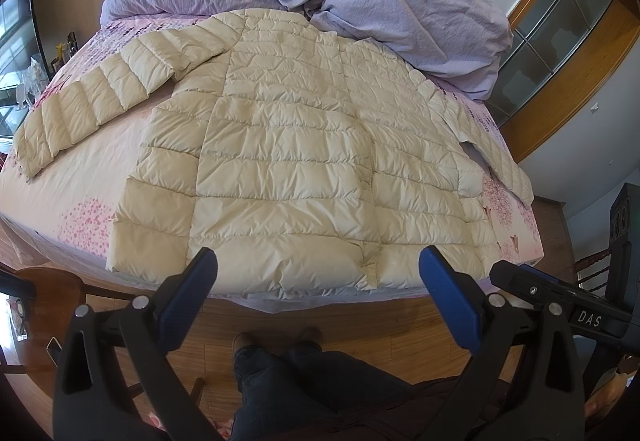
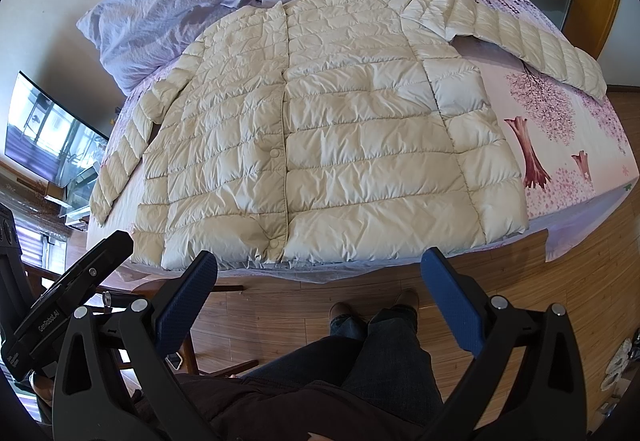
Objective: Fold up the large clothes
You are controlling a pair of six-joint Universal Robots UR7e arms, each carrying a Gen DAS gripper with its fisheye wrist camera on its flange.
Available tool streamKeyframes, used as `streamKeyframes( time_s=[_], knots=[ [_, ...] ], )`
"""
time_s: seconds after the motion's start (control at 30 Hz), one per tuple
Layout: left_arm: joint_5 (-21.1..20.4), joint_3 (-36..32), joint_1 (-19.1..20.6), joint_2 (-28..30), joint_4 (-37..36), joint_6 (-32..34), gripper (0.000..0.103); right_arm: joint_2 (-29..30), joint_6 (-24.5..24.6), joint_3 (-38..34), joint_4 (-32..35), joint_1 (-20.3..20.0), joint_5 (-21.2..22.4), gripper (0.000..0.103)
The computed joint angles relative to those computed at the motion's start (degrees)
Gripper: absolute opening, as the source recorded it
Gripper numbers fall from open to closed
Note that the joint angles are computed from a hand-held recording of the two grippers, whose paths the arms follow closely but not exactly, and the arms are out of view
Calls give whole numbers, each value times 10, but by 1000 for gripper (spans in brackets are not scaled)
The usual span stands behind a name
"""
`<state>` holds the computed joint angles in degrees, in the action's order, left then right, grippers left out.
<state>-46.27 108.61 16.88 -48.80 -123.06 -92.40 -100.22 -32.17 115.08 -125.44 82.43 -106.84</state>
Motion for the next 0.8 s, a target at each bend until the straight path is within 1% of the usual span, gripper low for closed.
streamKeyframes(
  time_s=[0.03,0.23,0.4,0.47,0.5,0.57,0.63,0.8],
  knots=[
    [0,0,0,0,1,0,100,8,1,-3,-4,0,0,102],
    [3,-4,7,-2,11,2,100,13,2,-10,0,-5,4,102],
    [23,-26,16,2,87,-22,100,38,13,-30,-21,-13,7,102],
    [24,-49,21,13,135,-34,100,55,21,-48,-39,-17,6,102],
    [25,-62,24,18,162,-41,100,66,25,-60,-51,-21,6,102],
    [27,-76,30,26,188,-47,100,91,36,-91,-65,-29,1,102],
    [28,-86,35,32,195,-48,100,114,46,-124,-71,-42,3,102],
    [30,-120,46,52,230,-55,100,193,81,-237,-85,-76,-13,102]
  ],
)
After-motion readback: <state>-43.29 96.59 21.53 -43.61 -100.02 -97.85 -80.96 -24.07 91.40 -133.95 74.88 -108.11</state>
